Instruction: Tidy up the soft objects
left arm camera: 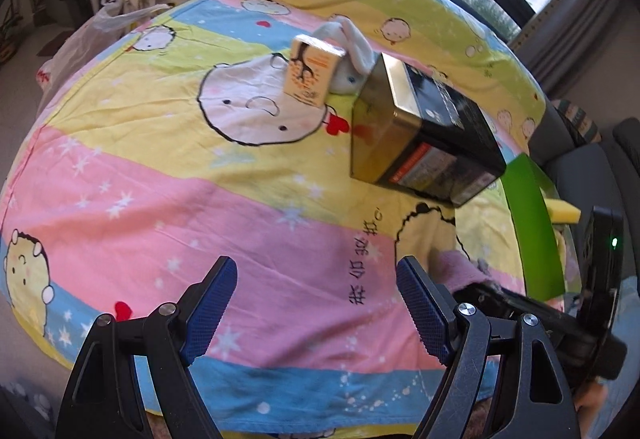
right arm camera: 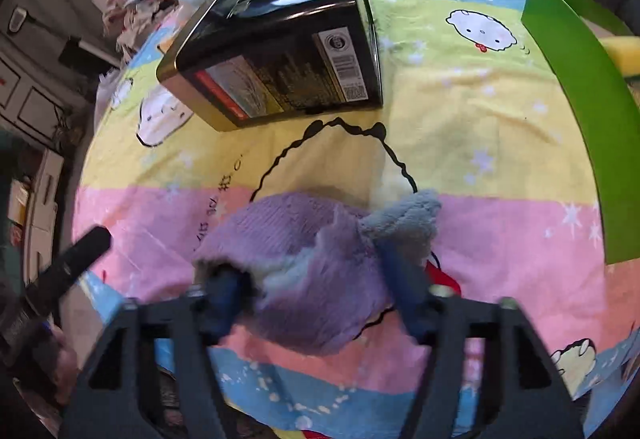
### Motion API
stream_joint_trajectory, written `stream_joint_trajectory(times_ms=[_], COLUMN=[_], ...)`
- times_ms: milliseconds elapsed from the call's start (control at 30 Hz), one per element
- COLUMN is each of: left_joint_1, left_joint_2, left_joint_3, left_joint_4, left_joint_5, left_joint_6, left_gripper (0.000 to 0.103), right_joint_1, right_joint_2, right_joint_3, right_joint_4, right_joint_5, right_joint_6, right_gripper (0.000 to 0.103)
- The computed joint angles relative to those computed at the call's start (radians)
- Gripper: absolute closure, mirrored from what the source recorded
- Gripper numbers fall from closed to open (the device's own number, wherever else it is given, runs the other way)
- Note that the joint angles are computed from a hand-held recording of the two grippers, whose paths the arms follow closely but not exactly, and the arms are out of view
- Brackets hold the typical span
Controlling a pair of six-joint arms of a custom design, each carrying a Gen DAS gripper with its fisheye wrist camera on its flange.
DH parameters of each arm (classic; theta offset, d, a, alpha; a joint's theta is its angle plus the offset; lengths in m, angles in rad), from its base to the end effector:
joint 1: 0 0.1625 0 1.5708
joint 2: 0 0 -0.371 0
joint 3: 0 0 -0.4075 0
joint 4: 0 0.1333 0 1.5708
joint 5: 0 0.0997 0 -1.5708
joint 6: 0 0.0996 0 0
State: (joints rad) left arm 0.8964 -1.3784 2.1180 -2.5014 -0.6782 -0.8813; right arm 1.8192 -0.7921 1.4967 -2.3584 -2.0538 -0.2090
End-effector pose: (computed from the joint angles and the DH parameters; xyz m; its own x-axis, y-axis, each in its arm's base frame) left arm -0.1361 -0.5079 0.2096 -0.8435 -0.4159 -0.3399 -0.0593 0.7010 -0.7107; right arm 0.2510 -0.6355 0.0830 -0.7982 -0.3769 0.4700 -0.4197 0.9075 0.0149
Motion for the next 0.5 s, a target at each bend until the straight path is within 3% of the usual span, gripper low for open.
stream_joint_trajectory(times_ms=[133,367,500], left_joint_1=[-0.005,-0.004,0.005], left_joint_2=[0.025,0.102,0.167], left_joint_3=[-0.015,-0.050,-0.087], left_joint_4=[-0.007,-0.092,-0.116], left_joint_5=[-0.027,-0.131,-0.189], left_joint_6=[0.029,0.121,0.170], left_gripper=[0.021,0.021,0.021], right_joint_1=[0.019,-0.017,-0.051], right_joint_2=[-0.030,-0.106,-0.117], right_joint_3=[0.036,0.065,0.066], right_joint_4=[-0.091,-0.133,-0.102], right_joint_5=[-0.018,0.095,0.150], right_joint_6=[-0.047,-0.049,0.002], right_gripper=[0.021,0.012,0.010])
